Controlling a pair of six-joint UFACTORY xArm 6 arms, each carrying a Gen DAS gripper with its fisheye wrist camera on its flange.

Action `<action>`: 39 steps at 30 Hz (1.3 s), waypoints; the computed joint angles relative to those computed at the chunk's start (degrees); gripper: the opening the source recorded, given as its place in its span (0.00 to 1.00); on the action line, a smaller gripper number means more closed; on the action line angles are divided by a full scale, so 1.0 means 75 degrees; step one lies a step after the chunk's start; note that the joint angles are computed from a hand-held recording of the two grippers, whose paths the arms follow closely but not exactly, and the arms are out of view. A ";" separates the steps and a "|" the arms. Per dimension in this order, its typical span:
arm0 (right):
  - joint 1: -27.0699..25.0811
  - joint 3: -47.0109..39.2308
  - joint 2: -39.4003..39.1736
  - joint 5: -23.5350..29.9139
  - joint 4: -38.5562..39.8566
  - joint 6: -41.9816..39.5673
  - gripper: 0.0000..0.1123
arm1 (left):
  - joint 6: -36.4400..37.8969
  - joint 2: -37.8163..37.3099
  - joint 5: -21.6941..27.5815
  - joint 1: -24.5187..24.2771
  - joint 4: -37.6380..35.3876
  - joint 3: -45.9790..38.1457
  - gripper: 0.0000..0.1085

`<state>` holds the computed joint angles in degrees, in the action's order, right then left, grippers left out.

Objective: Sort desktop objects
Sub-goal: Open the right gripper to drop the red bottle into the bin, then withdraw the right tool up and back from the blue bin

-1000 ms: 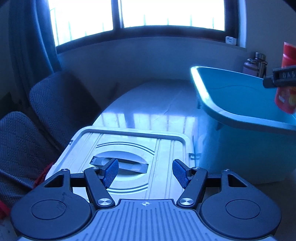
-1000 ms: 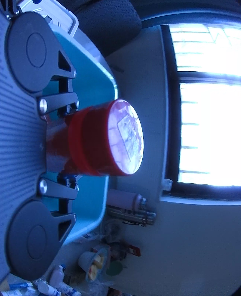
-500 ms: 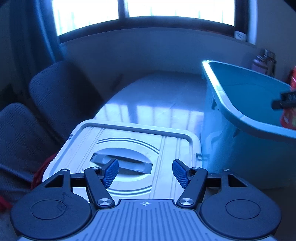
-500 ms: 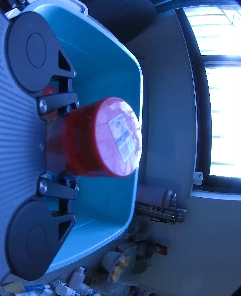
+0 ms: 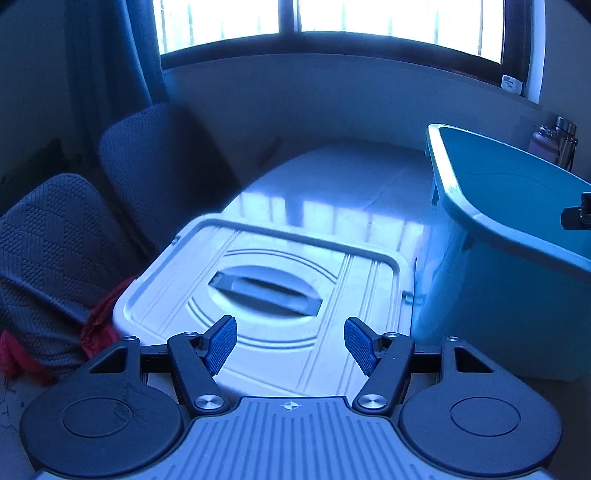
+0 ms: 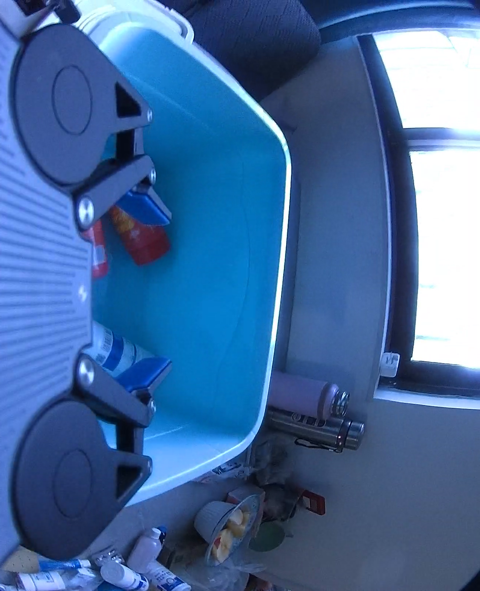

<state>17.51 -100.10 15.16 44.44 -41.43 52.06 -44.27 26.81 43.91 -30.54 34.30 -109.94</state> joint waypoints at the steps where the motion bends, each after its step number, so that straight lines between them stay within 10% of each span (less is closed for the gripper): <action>1: 0.0012 0.0083 -0.0066 -0.0076 -0.0048 0.0030 0.70 | -0.0082 -0.0091 -0.0021 -0.0002 0.0091 0.0105 0.62; 17: 0.0294 0.1634 -0.1359 -0.0596 -0.0927 0.1275 0.70 | 0.0691 -0.1055 -0.0642 0.0148 -0.0308 0.1227 0.62; 39: 0.2467 0.2473 -0.1769 0.1778 -0.2021 0.4271 0.70 | 0.4892 -0.2263 -0.2107 0.0979 -0.2921 0.3362 0.62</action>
<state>36.02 -81.54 1.89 57.77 -56.59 84.09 -7.58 9.84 28.11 -23.20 12.39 -84.72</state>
